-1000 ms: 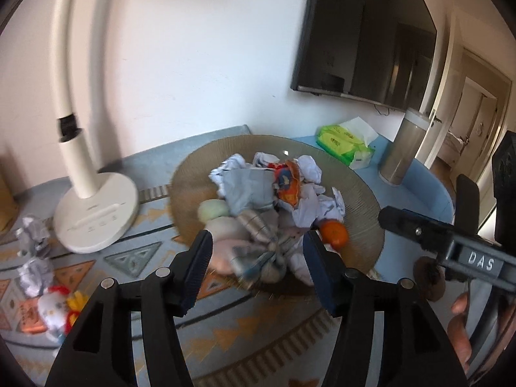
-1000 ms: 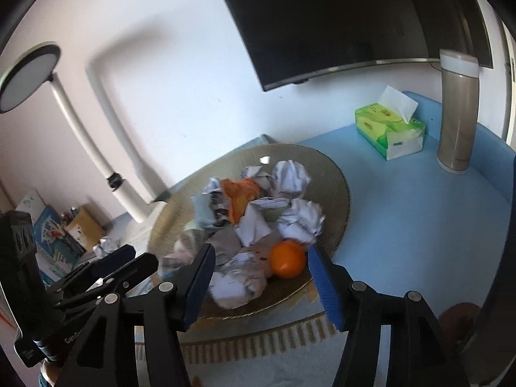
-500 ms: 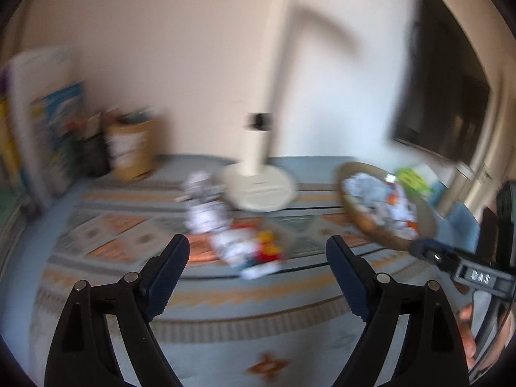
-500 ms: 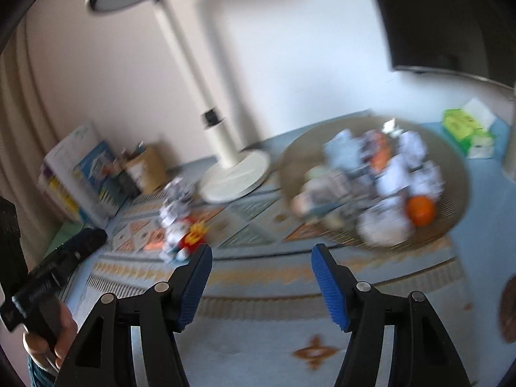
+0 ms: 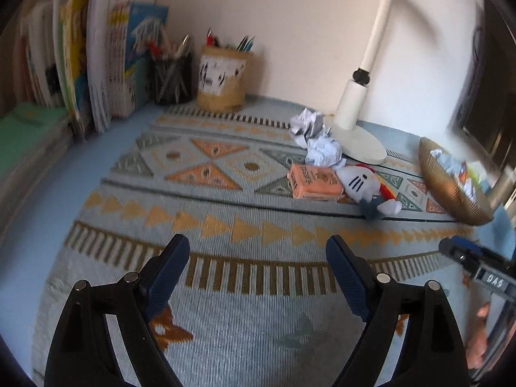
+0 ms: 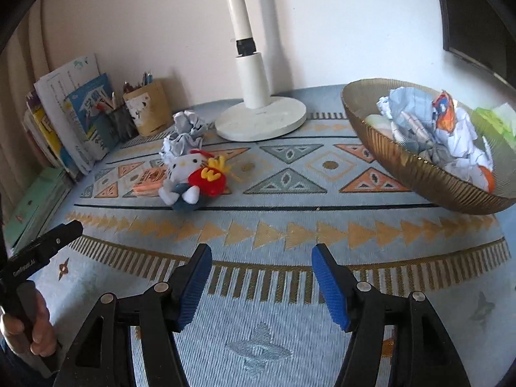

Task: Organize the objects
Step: 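Grasp the orange snack box with the left gripper while the right gripper grasps the Hello Kitty plush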

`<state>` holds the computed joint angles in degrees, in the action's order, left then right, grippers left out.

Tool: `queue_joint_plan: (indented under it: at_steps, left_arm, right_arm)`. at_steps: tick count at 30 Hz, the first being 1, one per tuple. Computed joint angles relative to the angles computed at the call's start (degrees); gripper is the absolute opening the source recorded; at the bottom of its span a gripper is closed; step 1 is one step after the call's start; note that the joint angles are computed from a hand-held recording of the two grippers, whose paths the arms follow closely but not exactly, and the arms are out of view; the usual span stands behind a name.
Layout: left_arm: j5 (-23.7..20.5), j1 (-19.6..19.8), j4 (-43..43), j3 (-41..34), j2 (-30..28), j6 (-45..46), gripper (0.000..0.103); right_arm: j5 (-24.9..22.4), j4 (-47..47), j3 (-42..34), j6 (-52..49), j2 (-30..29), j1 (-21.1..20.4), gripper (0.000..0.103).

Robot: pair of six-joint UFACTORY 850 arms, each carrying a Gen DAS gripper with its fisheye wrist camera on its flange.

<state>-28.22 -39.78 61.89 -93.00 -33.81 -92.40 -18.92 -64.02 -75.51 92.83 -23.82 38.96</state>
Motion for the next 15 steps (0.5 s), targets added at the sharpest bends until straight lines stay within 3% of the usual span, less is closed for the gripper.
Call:
queue_joint_plan:
  at_steps: [4, 11, 15]
  left_arm:
    - [-3.0, -0.6, -3.6, -2.0, -1.5, 4.7, 0.086]
    - [-2.2, -0.3, -4.6, -1.1, -0.9, 5.0, 0.09]
    - [-3.8, -0.4, -7.8, -2.8, -2.0, 8.8, 0.09]
  right_arm:
    - [-2.2, -1.8, -0.8, 1.2, -0.7, 0.7, 0.07]
    - [-6.7, -7.2, -1.2, 3.1, -0.9, 2.7, 0.083]
    - [-7.6, -3.3, -2.7, -2.5, -2.0, 3.0, 0.084]
